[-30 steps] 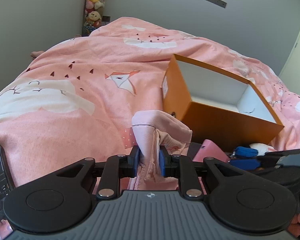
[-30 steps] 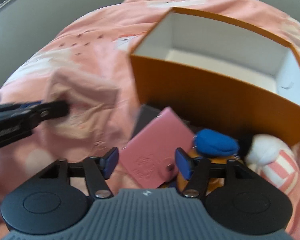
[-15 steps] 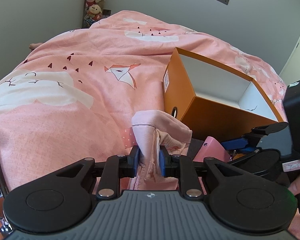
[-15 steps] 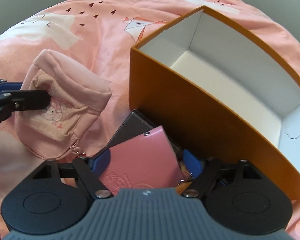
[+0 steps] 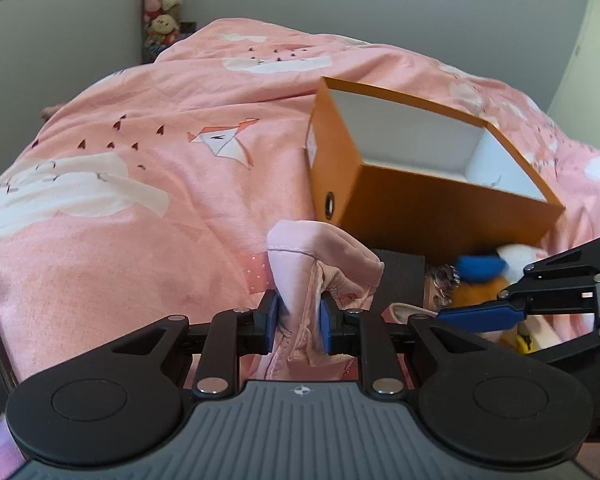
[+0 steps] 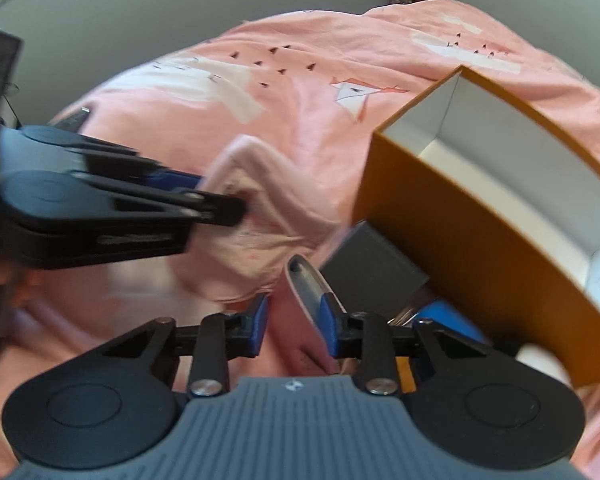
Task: Organize objects
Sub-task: 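Grasp the pink card case with the right gripper while the left holds the pouch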
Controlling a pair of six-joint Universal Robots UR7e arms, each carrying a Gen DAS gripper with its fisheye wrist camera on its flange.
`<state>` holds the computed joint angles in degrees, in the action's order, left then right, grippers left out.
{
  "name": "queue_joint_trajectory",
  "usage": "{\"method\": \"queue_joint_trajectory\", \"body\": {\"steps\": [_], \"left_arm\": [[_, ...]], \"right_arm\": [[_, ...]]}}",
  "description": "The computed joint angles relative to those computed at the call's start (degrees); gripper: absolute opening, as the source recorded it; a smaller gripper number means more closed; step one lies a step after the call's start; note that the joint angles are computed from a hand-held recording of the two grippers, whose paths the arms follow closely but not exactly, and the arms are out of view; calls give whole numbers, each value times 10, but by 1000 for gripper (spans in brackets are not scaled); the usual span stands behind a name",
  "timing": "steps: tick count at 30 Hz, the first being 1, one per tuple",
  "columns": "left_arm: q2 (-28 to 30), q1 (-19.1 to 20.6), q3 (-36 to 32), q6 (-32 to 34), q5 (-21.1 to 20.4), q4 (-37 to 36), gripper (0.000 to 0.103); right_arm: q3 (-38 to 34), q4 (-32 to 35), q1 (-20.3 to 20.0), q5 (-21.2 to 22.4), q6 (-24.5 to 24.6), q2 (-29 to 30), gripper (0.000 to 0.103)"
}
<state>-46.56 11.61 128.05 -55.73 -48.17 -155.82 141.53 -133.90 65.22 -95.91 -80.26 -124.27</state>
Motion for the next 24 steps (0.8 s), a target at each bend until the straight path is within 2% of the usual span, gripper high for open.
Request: {"method": "queue_joint_trajectory", "body": {"steps": [4, 7, 9, 11, 12, 14, 20, 24], "left_arm": [[8, -7, -2, 22, -4, -8, 24], [13, -10, -4, 30, -5, -10, 24], [14, -11, -5, 34, -4, -9, 24], [16, -11, -6, 37, -5, -10, 24], [17, -11, -7, 38, -5, -10, 24], [18, -11, -9, 40, -7, -8, 24], [19, -12, -13, 37, -7, 1, 24], [20, -9, -16, 35, -8, 7, 24]], "right_arm": [[21, -11, -38, 33, -24, -34, 32], [18, 16, -69, 61, -27, -58, 35], [21, 9, -82, 72, -26, -64, 35], [24, -3, -101, 88, -25, -73, 42], [24, -1, -118, 102, -24, -82, 52], [20, 5, -135, 118, -18, -85, 54], [14, 27, -160, 116, -12, -68, 53], [26, -17, -160, 117, -20, -38, 52]]}}
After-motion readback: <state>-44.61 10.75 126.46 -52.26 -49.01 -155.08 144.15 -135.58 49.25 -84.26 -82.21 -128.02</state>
